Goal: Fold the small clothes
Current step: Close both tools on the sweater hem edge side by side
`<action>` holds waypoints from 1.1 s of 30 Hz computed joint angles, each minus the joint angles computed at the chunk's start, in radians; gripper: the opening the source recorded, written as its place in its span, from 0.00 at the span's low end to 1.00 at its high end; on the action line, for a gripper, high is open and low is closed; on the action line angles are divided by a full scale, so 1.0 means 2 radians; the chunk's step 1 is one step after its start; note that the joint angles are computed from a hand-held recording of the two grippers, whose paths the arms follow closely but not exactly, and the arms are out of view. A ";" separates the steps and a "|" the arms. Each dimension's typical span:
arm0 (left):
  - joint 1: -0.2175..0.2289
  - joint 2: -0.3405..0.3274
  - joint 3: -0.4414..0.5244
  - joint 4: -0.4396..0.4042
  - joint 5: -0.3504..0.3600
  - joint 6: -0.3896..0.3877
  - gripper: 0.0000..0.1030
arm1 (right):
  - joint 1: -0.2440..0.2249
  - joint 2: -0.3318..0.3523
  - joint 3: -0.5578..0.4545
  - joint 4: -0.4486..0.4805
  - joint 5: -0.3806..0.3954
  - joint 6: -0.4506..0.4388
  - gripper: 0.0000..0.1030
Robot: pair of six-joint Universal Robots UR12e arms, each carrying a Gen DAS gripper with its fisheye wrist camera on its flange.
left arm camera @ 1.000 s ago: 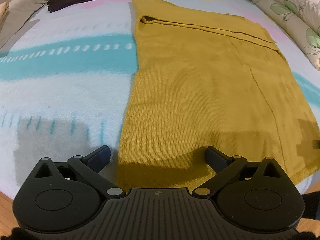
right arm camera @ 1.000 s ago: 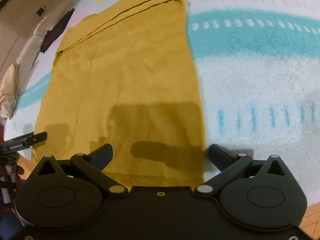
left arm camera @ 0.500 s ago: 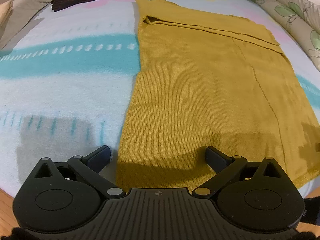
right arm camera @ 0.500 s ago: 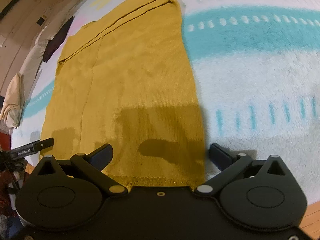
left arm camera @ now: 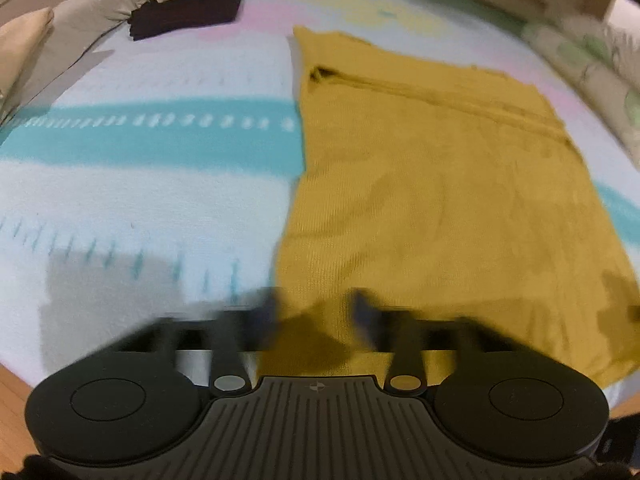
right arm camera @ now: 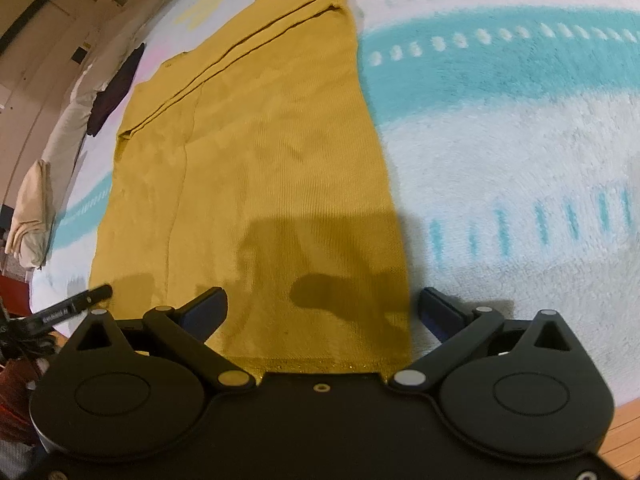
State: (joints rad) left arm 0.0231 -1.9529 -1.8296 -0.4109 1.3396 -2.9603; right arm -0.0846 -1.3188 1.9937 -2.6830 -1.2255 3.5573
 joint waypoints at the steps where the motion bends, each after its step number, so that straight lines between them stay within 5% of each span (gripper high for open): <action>1: 0.002 0.000 0.000 -0.002 -0.006 -0.006 0.19 | 0.002 -0.001 -0.001 0.002 -0.007 -0.003 0.84; 3: 0.003 0.000 -0.002 0.003 -0.008 -0.011 0.18 | 0.005 -0.004 -0.002 -0.001 -0.030 -0.006 0.49; 4: 0.002 0.000 -0.003 0.007 -0.006 -0.007 0.15 | 0.006 -0.006 -0.002 -0.004 -0.042 -0.004 0.12; 7: 0.002 0.002 -0.005 0.016 -0.007 -0.006 0.08 | -0.003 -0.002 0.004 -0.019 -0.014 0.020 0.13; 10: 0.006 0.002 -0.008 0.035 -0.019 -0.025 0.07 | 0.001 -0.003 0.006 -0.038 -0.025 0.019 0.13; 21: 0.016 0.003 -0.008 0.102 -0.051 -0.102 0.07 | -0.005 0.001 0.019 -0.198 -0.012 0.103 0.13; 33: -0.001 -0.023 0.068 0.076 -0.039 -0.104 0.07 | -0.008 0.017 -0.018 -0.218 -0.029 0.121 0.13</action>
State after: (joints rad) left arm 0.0217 -1.9997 -1.6941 -0.2586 1.2623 -3.1673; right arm -0.1001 -1.2849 1.9576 -3.1192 -1.2828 3.7983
